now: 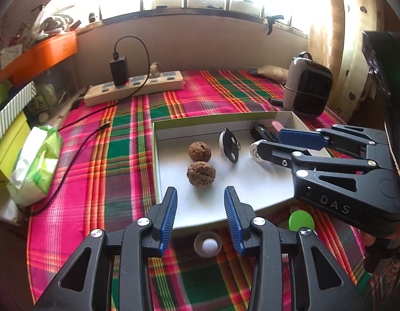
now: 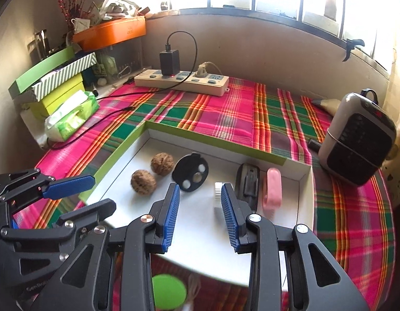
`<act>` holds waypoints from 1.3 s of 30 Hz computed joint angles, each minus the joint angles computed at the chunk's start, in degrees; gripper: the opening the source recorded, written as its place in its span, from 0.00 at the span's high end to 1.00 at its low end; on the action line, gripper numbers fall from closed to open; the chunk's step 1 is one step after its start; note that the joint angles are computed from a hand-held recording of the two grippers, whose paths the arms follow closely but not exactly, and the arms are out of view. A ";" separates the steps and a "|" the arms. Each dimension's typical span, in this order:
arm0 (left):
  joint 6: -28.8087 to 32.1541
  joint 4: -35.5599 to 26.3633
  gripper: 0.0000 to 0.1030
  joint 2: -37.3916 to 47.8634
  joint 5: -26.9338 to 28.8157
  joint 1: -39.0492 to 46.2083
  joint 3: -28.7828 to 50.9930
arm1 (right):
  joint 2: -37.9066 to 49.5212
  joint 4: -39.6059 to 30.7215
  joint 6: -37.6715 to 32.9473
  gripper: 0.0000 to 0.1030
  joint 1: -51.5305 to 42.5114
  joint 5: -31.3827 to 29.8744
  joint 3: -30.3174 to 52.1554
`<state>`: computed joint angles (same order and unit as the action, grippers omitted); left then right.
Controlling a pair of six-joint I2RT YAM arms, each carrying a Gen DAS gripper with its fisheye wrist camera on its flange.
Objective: Organize objects
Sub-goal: 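Withdraw both tools from the box toward the remaining objects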
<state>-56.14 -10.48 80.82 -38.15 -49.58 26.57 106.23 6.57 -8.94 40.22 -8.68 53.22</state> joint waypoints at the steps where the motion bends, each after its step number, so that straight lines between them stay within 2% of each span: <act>1: -0.80 -0.73 0.65 -0.38 -0.44 -0.70 -0.06 | -1.02 0.54 0.28 0.66 0.00 -0.12 -1.31; 11: -16.22 -11.20 0.65 -2.37 -6.26 -11.81 -0.48 | -9.68 6.27 2.46 0.66 -2.24 -2.43 -13.81; 15: -21.48 -12.32 0.65 -1.23 -6.55 -15.10 -1.01 | -12.93 8.37 2.44 0.66 -3.03 -1.88 -18.44; 20: -25.15 -9.98 0.65 1.30 -6.08 -18.29 -1.55 | -15.28 10.37 3.02 0.66 -4.87 -2.41 -23.28; 29: -26.66 -5.14 0.64 5.83 -4.22 -20.08 -1.92 | -13.31 12.13 1.85 0.65 -4.43 -2.67 -26.74; 34: -26.87 -4.39 0.64 5.20 -4.11 -19.48 -2.82 | -11.54 11.77 1.82 0.65 -3.58 -2.34 -25.87; 39: -24.45 -2.80 0.64 4.23 -3.20 -17.46 -3.84 | -8.50 10.85 1.72 0.65 -1.25 -0.19 -23.76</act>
<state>-80.59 -13.28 85.05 -41.36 -67.04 22.72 97.74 17.42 -7.22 38.98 -8.87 29.46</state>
